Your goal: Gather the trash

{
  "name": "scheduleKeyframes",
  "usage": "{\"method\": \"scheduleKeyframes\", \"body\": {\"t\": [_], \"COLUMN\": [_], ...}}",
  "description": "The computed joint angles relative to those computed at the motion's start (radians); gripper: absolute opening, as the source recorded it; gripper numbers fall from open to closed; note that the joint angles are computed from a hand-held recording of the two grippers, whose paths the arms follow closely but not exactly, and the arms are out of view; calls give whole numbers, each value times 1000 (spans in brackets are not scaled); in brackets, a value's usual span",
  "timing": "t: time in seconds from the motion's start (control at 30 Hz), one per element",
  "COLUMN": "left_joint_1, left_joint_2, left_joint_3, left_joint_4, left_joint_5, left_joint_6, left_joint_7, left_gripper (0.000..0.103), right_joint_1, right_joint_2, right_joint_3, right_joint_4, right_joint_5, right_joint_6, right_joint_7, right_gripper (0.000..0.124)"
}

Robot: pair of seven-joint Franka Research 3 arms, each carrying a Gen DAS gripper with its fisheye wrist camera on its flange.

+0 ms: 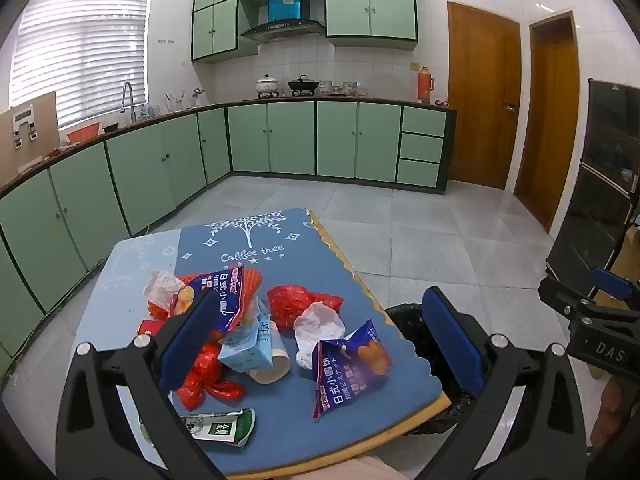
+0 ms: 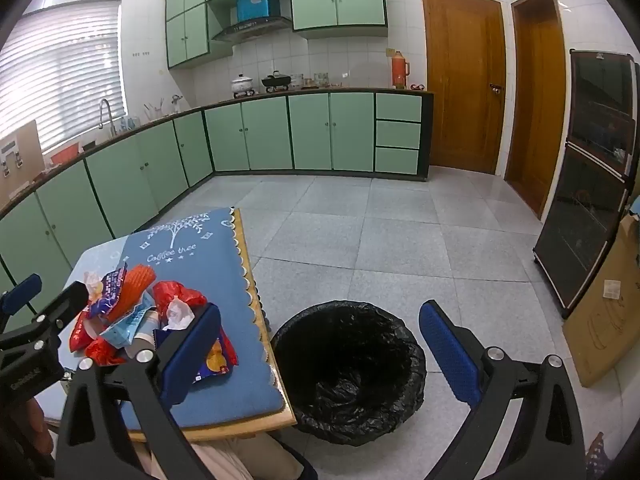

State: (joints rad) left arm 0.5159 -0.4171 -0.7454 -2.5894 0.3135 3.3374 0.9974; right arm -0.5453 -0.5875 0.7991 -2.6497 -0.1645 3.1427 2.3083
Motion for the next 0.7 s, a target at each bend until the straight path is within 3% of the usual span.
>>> {"method": "scheduleKeyframes", "body": {"t": [0.27, 0.3, 0.4, 0.7], "left_joint_1": [-7, -38, -56, -45], "left_joint_2": [10, 9, 15, 6], "left_joint_3": [4, 41, 64, 56], "left_joint_4": [5, 9, 15, 7], "left_joint_5": [3, 6, 18, 24], "left_joint_6": [-3, -15, -21, -15], "left_joint_7": [4, 10, 8, -2], "left_gripper": [98, 98, 98, 98], "right_joint_1": [-9, -7, -12, -35], "right_joint_2": [0, -1, -3, -3], "right_joint_3": [6, 5, 9, 38], "right_joint_4": [1, -1, 1, 14], "right_joint_5": [-3, -3, 0, 1], "right_joint_6": [2, 5, 8, 9], "right_joint_7": [2, 2, 0, 11], "right_gripper": [97, 97, 97, 97]}}
